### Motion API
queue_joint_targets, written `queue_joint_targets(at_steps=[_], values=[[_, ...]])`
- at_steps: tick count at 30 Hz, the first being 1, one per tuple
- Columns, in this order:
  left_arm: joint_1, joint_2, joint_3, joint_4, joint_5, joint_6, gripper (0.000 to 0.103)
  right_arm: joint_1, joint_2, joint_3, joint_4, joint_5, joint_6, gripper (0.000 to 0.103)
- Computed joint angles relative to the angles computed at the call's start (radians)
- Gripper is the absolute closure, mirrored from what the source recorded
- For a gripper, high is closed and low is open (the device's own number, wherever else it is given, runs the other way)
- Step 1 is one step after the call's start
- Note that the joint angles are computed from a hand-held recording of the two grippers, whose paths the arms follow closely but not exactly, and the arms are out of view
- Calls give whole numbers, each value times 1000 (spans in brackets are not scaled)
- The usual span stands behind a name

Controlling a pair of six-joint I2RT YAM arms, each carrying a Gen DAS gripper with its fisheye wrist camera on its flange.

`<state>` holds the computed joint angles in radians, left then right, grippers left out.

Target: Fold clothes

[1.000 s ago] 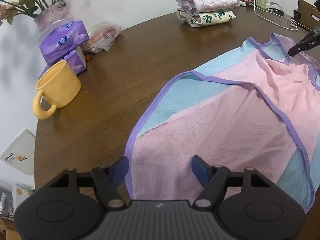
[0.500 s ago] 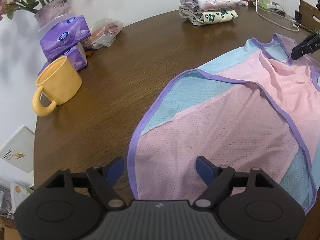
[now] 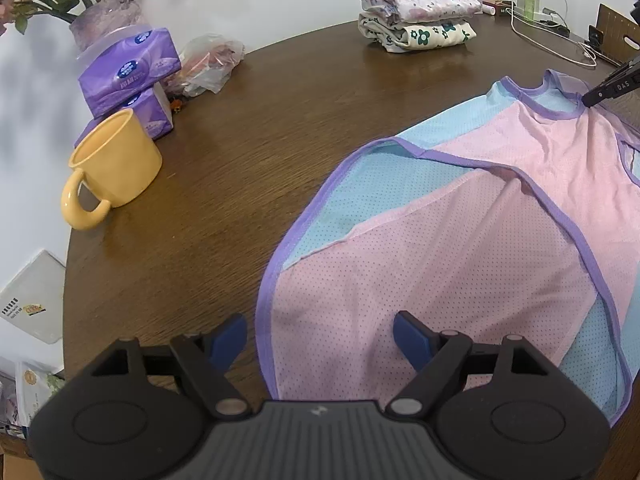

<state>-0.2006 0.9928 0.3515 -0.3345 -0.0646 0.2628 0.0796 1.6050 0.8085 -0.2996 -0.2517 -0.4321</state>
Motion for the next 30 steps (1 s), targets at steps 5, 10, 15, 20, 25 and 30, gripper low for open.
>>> queue_joint_targets(at_steps=[5,10,15,20,25,30], values=[[5,-2,-3,3,0,1,22,-94,-68,-7,-119,-188,-20,72],[1,-5,-5,4,-3,-3,22,-101,-225,-137,-177,-106,-157,64],[6,-14,-12,7,1,-9,22,-148,-300,-236,-168,-102,-260,71],[23,-16,-12,7,16,-11,21,-223,-297,-202,-209,-105,-345,99],[13,-13,-8,3,15,-13,21,-299,-253,-106,-279,-148,-389,99],[12,-14,-9,3,12,-22,20,-300,-244,-114,-242,-141,-362,96]])
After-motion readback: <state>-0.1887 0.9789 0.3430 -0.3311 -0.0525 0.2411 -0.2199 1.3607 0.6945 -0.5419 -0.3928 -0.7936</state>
